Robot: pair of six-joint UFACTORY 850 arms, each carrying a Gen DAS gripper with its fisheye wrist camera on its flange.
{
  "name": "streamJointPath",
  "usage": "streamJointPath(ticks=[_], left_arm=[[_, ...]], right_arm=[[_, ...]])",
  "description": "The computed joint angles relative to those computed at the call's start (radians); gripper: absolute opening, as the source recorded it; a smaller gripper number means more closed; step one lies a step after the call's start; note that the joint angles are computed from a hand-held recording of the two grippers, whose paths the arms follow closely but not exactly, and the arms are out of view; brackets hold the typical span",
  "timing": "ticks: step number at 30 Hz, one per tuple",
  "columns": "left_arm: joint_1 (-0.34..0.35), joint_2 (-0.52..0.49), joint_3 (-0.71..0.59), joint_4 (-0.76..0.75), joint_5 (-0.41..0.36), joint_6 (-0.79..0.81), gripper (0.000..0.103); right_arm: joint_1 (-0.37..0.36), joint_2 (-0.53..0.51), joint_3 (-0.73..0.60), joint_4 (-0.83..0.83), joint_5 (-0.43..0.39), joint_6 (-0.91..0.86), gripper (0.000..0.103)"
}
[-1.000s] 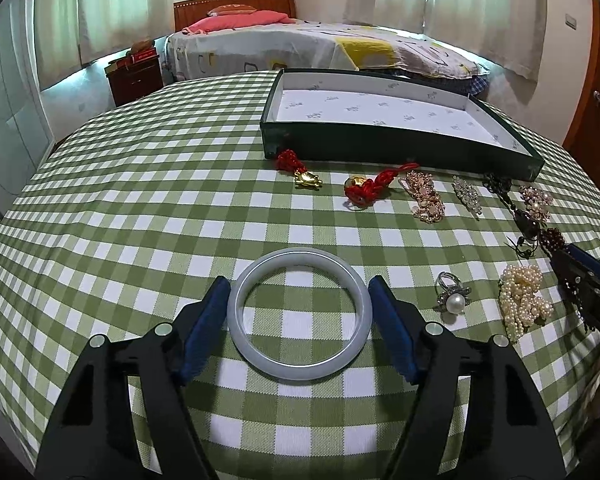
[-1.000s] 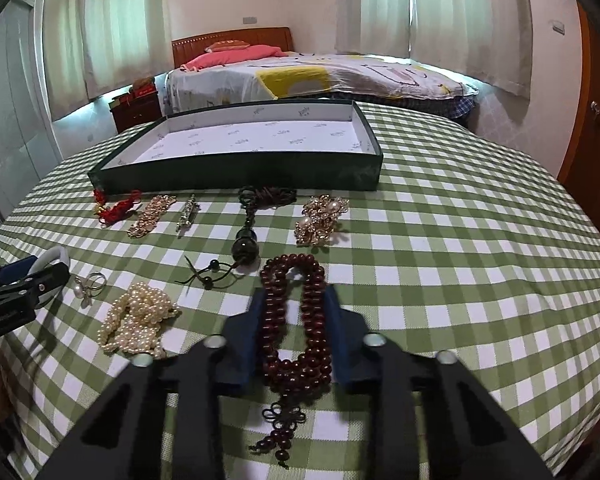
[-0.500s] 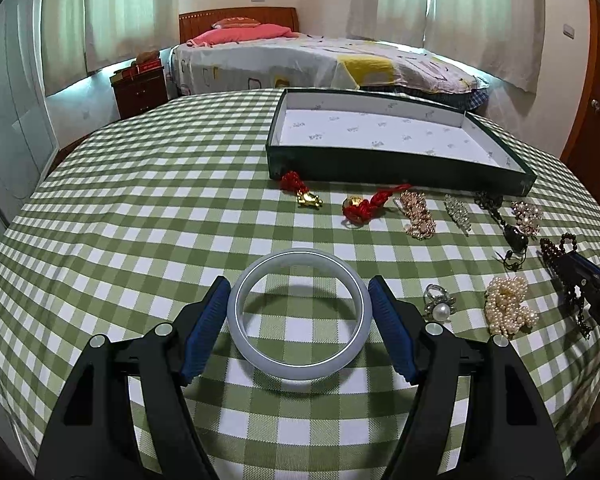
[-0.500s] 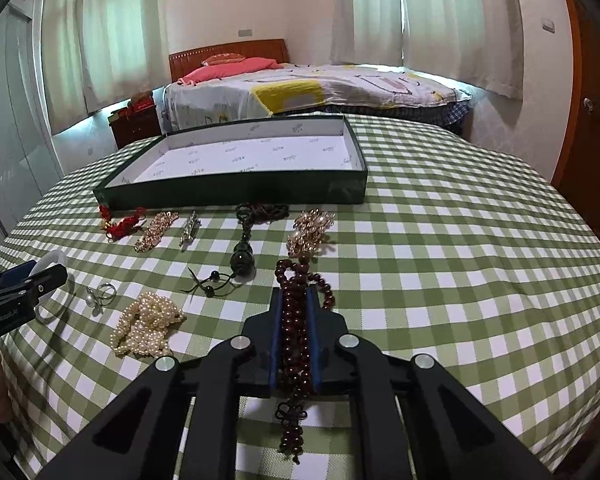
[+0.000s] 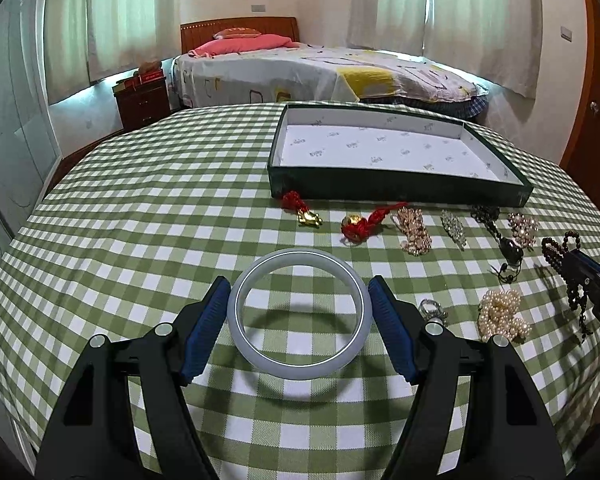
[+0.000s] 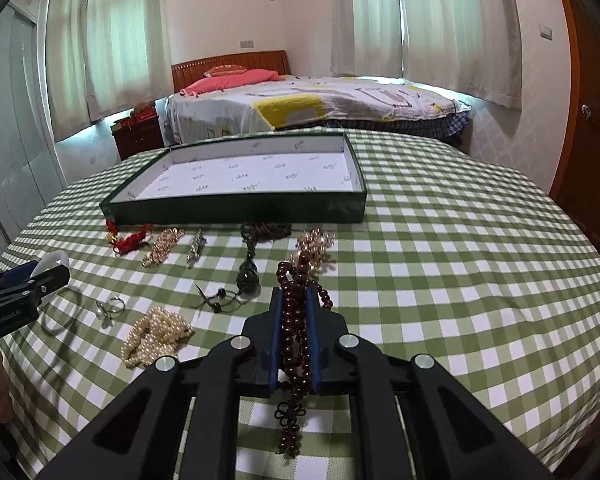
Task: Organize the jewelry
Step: 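Lift the bangle with the left tool while the right tool grasps and lifts the bead bracelet, then lower the bangle into the tray and open the left tool while the right tool releases the bracelet there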
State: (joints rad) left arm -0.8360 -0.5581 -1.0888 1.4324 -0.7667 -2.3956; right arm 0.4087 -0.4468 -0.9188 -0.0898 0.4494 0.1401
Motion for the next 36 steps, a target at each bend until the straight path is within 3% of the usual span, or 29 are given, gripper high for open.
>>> streamJointPath(ticks=[13,22,29,36], left_arm=[[0.039,0.019,-0.058,0.058,-0.02,0.024,0.069],[0.126,-0.039,-0.217,0.139,-0.014,0.1,0.069],[0.241,-0.179,-0.412,0.045,0.147,0.235,0.069],[0.292,-0.286,-0.508,-0.155,0.237,0.431,0.069]], right_arm=[[-0.005,0.014,-0.068,-0.025,0.042,0.024,0.012],[-0.005,-0.08,-0.277,-0.025,0.024,-0.009,0.012],[-0.015,-0.24,-0.508,-0.12,-0.1,0.077,0.012],[-0.021,-0.374,-0.659,-0.209,-0.285,0.167,0.012]])
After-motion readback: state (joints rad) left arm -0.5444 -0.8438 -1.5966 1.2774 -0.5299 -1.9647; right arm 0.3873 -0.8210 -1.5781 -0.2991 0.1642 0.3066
